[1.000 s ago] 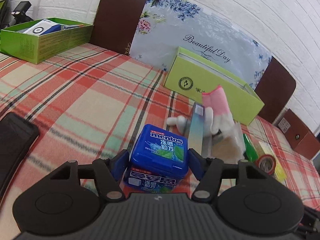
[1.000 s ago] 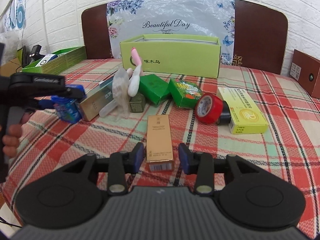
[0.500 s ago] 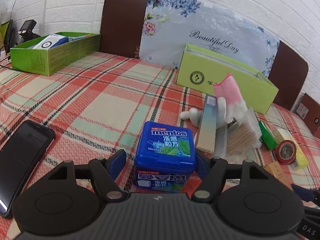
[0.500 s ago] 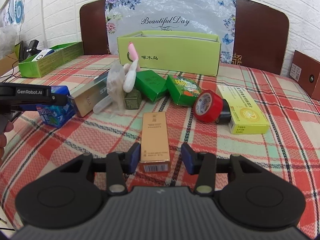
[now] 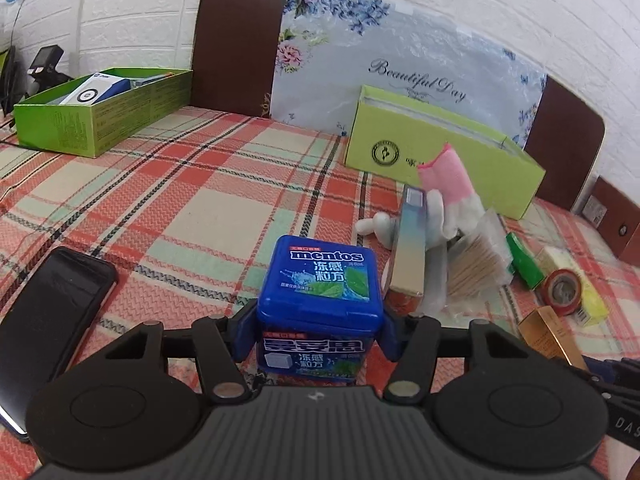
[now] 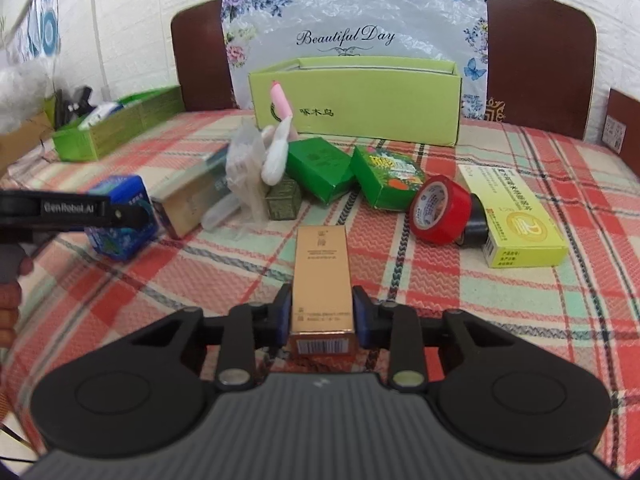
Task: Organize objects
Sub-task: 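Grasp the blue Mentos tub with the left tool while the right tool grasps the gold perfume box, then lower the Mentos tub and gold perfume box into the lime-green box, open both tools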
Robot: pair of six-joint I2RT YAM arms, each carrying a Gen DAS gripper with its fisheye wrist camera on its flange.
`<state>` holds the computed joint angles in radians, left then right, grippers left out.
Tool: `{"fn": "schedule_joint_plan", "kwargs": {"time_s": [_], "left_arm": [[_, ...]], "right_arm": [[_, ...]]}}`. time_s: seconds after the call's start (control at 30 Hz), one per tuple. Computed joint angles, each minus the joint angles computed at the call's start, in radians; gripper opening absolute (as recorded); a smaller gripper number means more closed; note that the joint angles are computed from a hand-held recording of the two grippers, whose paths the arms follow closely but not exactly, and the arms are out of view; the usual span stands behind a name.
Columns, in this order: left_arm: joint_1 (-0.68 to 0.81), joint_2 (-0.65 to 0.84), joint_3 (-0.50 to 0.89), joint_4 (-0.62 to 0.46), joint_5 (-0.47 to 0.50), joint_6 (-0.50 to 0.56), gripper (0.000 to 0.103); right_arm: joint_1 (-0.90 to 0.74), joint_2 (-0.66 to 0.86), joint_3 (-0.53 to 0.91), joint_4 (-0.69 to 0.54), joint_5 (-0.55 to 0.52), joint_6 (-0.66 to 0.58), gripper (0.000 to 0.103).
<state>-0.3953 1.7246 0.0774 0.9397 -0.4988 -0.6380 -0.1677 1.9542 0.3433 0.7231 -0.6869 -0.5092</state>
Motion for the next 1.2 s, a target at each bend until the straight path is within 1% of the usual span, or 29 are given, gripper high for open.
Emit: {"fn": "schedule_joint_plan", "kwargs": {"time_s": [0.03,0.1,0.2,0.27,0.4,0.47,0.53,0.6,0.67,0.73,0.83,0.87,0.93,1.03,1.1,1.13,1.17,1.2], "left_arm": [[0.006,-0.050,-0.014,-0.023,0.003,0.002,0.061],[0.015,-0.193,-0.023,-0.113,-0.001,0.026,0.061],[0.052,-0.322,0.020,-0.217,0.038,0.110,0.061],[0.080,-0.345,0.075,-0.267,0.083,0.149,0.061],[0.139,-0.321,0.234,-0.364,0.206,0.208,0.061],[0.160,-0.290,0.319,-0.392,0.244,0.217,0.061],[0.173,-0.234,0.423,-0.425,0.251,0.199,0.061],[0.202,-0.165,0.522,-0.439,0.303,0.177,0.061],[0.223,-0.079,0.634,-0.468,0.330,0.152,0.061],[0.233,0.015,0.744,-0.485,0.327,0.147,0.061],[0.240,0.161,0.902,-0.483,0.277,0.190,0.061],[0.243,0.204,0.947,-0.482,0.267,0.199,0.061],[0.254,0.284,1.051,-0.518,0.259,0.217,0.061],[0.264,0.381,1.173,-0.566,0.241,0.221,0.061],[0.269,0.422,1.216,-0.583,0.235,0.220,0.061],[0.269,0.434,1.208,-0.550,0.221,0.218,0.063],[0.267,0.440,1.194,-0.515,0.203,0.222,0.079],[0.261,0.445,1.195,-0.515,0.164,0.237,0.093]], "right_arm": [[-0.024,-0.015,0.007,-0.040,-0.048,-0.008,0.030],[-0.062,-0.065,0.021,-0.115,-0.130,-0.004,0.030],[-0.077,-0.123,0.045,-0.150,-0.186,0.022,0.030],[-0.060,-0.138,0.085,-0.159,-0.191,0.048,0.030],[-0.004,-0.125,0.178,-0.130,-0.169,0.140,0.030],[0.040,-0.092,0.245,-0.107,-0.134,0.170,0.030],[0.093,-0.048,0.326,-0.084,-0.078,0.185,0.030],[0.146,0.005,0.426,-0.085,-0.013,0.201,0.030],[0.187,0.075,0.547,-0.113,0.035,0.222,0.030],[0.213,0.149,0.651,-0.109,0.069,0.260,0.030],[0.243,0.263,0.823,-0.116,0.128,0.315,0.030],[0.247,0.296,0.879,-0.127,0.134,0.344,0.030],[0.254,0.364,0.992,-0.169,0.139,0.394,0.030],[0.272,0.442,1.102,-0.204,0.168,0.392,0.030],[0.285,0.487,1.161,-0.232,0.191,0.383,0.030],[0.292,0.507,1.183,-0.241,0.200,0.378,0.030],[0.295,0.527,1.201,-0.239,0.203,0.380,0.030],[0.295,0.546,1.213,-0.233,0.198,0.387,0.032]]}}
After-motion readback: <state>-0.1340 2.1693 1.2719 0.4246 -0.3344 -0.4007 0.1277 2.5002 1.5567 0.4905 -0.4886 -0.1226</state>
